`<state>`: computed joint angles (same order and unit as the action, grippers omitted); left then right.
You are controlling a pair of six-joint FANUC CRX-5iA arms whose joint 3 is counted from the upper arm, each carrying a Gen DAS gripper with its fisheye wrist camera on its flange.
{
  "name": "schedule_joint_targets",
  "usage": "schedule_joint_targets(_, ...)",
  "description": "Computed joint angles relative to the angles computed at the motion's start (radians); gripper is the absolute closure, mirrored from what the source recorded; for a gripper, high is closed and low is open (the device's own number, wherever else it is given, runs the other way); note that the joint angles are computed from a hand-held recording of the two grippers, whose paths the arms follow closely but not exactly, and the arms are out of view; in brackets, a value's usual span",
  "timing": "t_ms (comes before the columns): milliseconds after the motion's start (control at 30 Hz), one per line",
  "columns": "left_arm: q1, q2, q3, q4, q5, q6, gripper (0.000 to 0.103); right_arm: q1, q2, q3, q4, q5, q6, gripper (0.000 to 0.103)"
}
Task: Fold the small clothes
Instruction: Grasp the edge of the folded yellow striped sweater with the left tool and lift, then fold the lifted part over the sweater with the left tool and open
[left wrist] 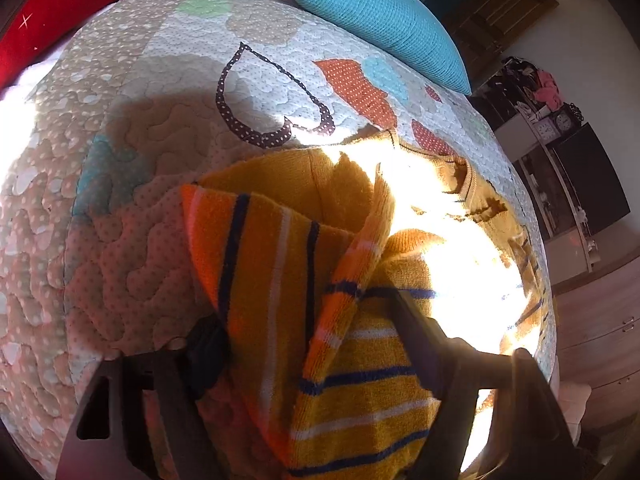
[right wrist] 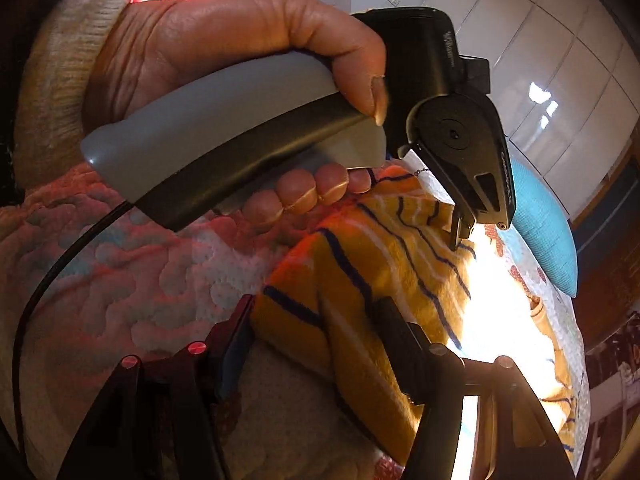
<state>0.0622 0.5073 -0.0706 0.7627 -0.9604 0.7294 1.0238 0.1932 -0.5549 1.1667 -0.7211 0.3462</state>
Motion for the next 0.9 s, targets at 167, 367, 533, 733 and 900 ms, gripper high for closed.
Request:
schedule_joint_targets(167, 0.021, -0.005, 0.011, 0.031, -0.056, 0.079, 0.087, -0.03, -0.016, -0.005, 0.037, 0.054, -0.056, 0.09)
schedule_joint_targets(367, -0.06, -0.105, 0.0, 0.029, -0.011, 0.123, 0.087, -0.08, -0.215, -0.166, 0.25, 0.074, -0.346, 0.092)
schedule_joint_targets(533, -0.221, -0.12, 0.07, 0.022, 0.012, 0.147, 0.087, -0.083, -0.429, -0.315, 0.283, -0.077, -0.48, 0.092)
schedule_joint_targets(733, -0.403, -0.001, 0.195, 0.003, 0.001, 0.245, 0.081, -0.129, -0.685, -0.457, 0.042, -0.181, -0.504, 0.092)
schedule_joint_targets(900, -0.43, -0.028, 0.14, 0.013, 0.026, 0.256, 0.073, -0.3, -0.87, -0.539, -0.285, 0.007, -0.42, 0.092)
